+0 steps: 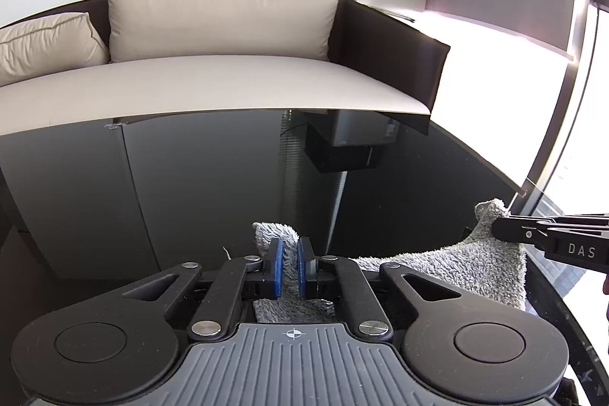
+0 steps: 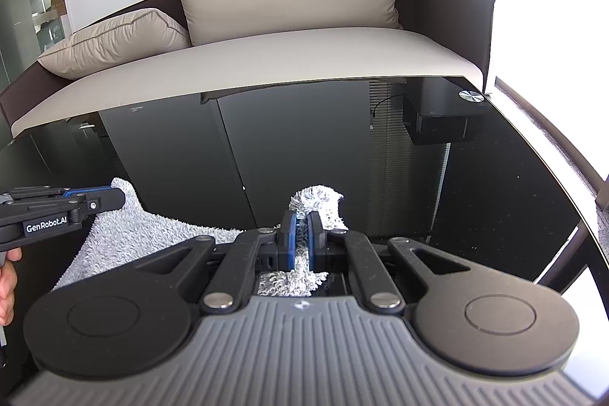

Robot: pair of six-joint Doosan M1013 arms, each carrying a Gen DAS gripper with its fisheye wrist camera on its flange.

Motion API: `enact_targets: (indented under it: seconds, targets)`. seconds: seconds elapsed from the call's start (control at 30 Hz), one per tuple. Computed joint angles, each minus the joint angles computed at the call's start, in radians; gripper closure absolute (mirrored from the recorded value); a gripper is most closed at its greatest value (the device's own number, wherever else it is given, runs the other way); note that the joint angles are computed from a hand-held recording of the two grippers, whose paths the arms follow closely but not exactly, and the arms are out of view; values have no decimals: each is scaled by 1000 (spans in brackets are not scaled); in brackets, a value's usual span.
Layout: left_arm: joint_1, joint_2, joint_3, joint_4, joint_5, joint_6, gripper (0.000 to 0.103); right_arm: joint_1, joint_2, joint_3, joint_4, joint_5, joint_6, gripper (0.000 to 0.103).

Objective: Fold towel
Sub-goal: 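Close the left tool on another towel corner while the right tool holds its edge, then lift the grey towel with both tools and stretch it between them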

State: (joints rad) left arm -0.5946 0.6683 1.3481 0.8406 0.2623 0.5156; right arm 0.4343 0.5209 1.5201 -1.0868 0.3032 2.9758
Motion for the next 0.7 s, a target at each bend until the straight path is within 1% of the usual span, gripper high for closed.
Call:
enact_targets:
  seconds: [0.1, 0.2, 0.27, 0.3, 0.37, 0.4, 0.47, 0.5, 0.53, 0.57, 0.6, 0.7]
  targets:
    - [-2, -2, 4, 27, -5, -26, 99, 0, -1, 2, -5, -1, 4, 97]
    - [-2, -8, 12, 84, -14, -94, 100, -1, -3, 5, -23, -1, 27, 97]
    - [-2, -14, 21, 172, -17, -190, 100, -1, -3, 6, -43, -2, 48, 97]
    - [-2, -17, 25, 220, -17, -242, 100, 0, -4, 8, -78, 0, 86, 97]
    - [-2, -25, 36, 333, -22, -360, 100, 0, -7, 16, -168, -6, 184, 97]
    - [-3, -32, 47, 439, -23, -467, 100, 0, -9, 21, -216, -9, 235, 97]
    - [-6, -42, 59, 579, -19, -606, 100, 1, -14, 28, -311, -12, 330, 97]
    - [-8, -49, 67, 663, -13, -689, 100, 2, -17, 33, -390, -11, 410, 97]
    - [-10, -54, 72, 720, -7, -745, 100, 3, -19, 38, -465, -7, 484, 97]
    - [-11, -58, 76, 759, -2, -784, 100, 4, -21, 41, -519, -3, 537, 97]
    - [-13, -64, 80, 793, 3, -818, 100, 4, -23, 46, -600, 1, 619, 97]
    - [-15, -76, 84, 795, 12, -824, 100, 5, -31, 57, -786, 19, 807, 97]
